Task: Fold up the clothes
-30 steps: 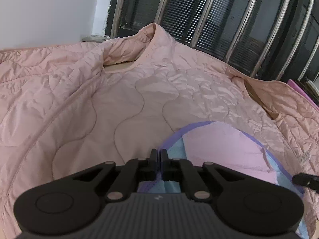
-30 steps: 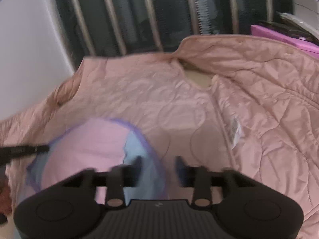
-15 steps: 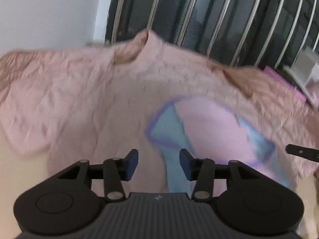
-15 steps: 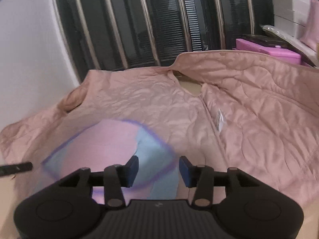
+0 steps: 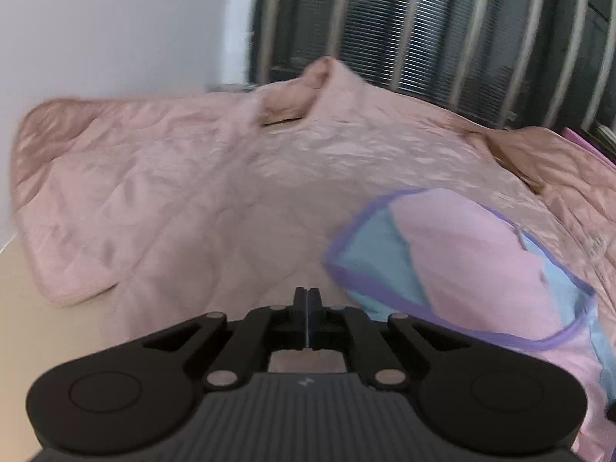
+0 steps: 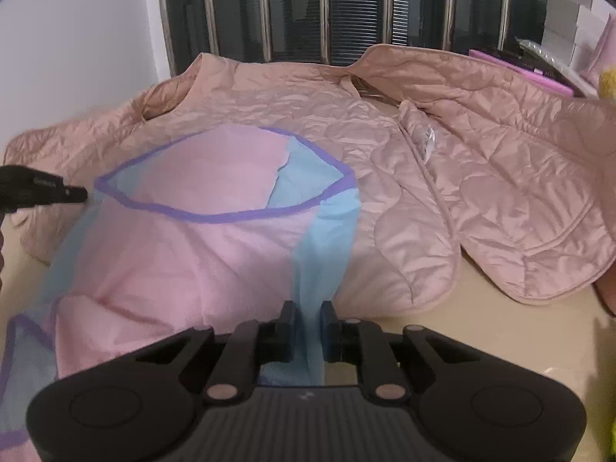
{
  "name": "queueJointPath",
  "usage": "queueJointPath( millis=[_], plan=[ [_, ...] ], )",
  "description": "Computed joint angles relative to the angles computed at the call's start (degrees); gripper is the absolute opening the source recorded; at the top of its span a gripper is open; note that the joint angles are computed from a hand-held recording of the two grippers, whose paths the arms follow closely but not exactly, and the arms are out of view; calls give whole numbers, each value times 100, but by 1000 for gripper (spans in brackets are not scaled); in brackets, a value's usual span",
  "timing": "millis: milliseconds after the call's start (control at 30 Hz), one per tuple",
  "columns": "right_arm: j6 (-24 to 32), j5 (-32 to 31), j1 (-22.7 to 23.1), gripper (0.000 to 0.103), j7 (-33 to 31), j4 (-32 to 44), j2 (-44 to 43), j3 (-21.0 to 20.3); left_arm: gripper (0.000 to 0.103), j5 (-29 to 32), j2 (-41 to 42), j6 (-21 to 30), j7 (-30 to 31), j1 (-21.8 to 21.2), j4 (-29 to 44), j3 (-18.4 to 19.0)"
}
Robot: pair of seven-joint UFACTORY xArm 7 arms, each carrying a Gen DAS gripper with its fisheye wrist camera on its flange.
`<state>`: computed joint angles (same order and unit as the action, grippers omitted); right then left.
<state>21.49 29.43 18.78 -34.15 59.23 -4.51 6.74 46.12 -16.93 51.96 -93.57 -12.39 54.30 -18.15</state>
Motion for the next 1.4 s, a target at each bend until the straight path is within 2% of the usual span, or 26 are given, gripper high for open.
queueJointPath(
  millis=[33,67,133,233,300,367,400,433,467,500,567,700,767,833,933,967,1000,1033,1067,1100,1167,1233,1267,1333,1400],
  plan=[
    [-61,317,173,15,-266,-146,-186,-167,11,-230,-221,-208,6,-76,-187,88],
    [23,767,130,19,-654,-230,-353,-146,21,-441,-516,-476,-9,-158,-441,123],
    [483,1445,269,24,-1178,-393,-730,-381,34,-833,-989,-734,41,-319,-788,8],
    [1364,2042,385,24,-1581,-451,-959,-607,34,-1167,-1190,-615,296,-532,-807,-460],
    [1760,2210,379,27,-1668,-435,-945,-586,35,-1474,-1164,-1088,279,-620,-876,-562],
    [1850,2108,355,27,-1508,-404,-831,-402,35,-1751,-962,-1661,323,-657,-915,-585],
    [1868,2065,355,27,-1438,-402,-790,-323,35,-1742,-816,-1680,311,-570,-827,-696],
    [1808,2089,372,27,-1456,-451,-789,-261,34,-1545,-694,-1575,200,-410,-702,-897],
    [1620,2142,397,21,-1501,-558,-824,-196,32,-1387,-562,-1445,180,-329,-560,-1011],
    [1382,2191,434,9,-1532,-678,-861,-132,29,-1278,-458,-1384,152,-300,-460,-1045],
    [1041,2146,483,3,-1412,-824,-930,-55,4,-1220,-363,-1512,92,-348,-420,-955],
    [401,1970,633,1,-1242,-1238,-1395,-46,3,-983,-419,-1649,-89,-422,-460,-960],
    [301,1736,702,1,-1137,-1420,-1662,-101,3,-839,-462,-1621,-188,-442,-442,-1068],
    [241,1323,696,2,-916,-1574,-1821,-65,4,-789,-265,-1074,-81,-504,-184,-1217],
    [123,543,557,9,-410,-1739,-1851,126,15,-869,-117,-559,66,-753,-40,-1141],
    [244,501,628,12,-415,-1785,-1966,0,29,-879,-192,-391,80,-855,-26,-1127],
    [366,545,753,20,-512,-1852,-2133,-199,40,-827,-300,-174,52,-934,-12,-1176],
    [442,569,860,26,-601,-1937,-2318,-379,55,-746,-424,92,-11,-996,-5,-1275],
    [499,563,913,42,-687,-2051,-2543,-536,57,-728,-554,430,-58,-1067,4,-1391],
    [616,533,937,45,-763,-2146,-2742,-695,57,-756,-637,751,-88,-1135,31,-1503],
    [934,522,979,43,-923,-2276,-3029,-1006,57,-922,-757,1138,-139,-1291,37,-1616],
    [1299,642,1040,35,-1114,-2362,-3188,-1287,57,-1094,-782,1349,-225,-1404,40,-1699],
    [1391,692,1014,28,-1130,-2407,-3217,-1313,57,-1128,-726,1501,-253,-1429,75,-1762],
    [1321,708,923,24,-1077,-2498,-3180,-1173,57,-1201,-541,1802,-178,-1505,180,-1789],
    [1111,638,857,3,-1021,-2627,-3186,-989,55,-1294,-367,2093,-149,-1613,286,-1743]
  ],
)
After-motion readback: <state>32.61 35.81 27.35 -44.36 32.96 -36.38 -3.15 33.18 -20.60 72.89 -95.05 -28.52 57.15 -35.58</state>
